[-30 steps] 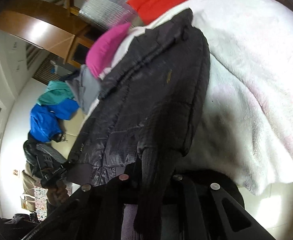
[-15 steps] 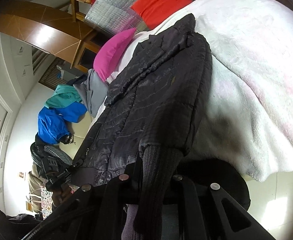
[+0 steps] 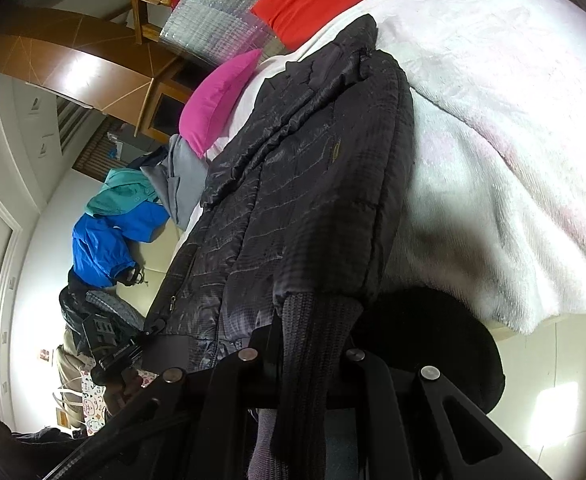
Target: Fold large clothes
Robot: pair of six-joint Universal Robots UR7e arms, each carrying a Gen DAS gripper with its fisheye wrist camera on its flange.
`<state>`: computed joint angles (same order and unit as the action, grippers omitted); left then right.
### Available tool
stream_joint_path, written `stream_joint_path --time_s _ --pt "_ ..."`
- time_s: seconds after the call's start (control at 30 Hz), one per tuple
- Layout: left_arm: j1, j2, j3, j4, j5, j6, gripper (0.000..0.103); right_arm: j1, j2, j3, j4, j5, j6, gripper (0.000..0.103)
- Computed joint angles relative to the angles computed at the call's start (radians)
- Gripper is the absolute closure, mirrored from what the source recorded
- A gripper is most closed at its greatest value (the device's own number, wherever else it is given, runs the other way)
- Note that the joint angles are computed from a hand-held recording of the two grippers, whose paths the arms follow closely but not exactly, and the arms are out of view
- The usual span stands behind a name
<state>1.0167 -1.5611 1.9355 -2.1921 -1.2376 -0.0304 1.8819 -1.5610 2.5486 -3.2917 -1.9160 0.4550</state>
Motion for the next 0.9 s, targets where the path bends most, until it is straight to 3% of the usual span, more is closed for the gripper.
stream_joint_path --time_s 0.4,0.9 --pt "-0.001 0.025 -0.058 -0.015 -0.028 0.052 0.085 -0.009 -0.053 -0.035 0.053 0.031 -0.071 0.09" --pt "-0.046 0.015 -0.022 -0.024 0.073 0.037 0.085 0.017 -0.045 -0.027 0.047 -0.006 -0.07 0.09"
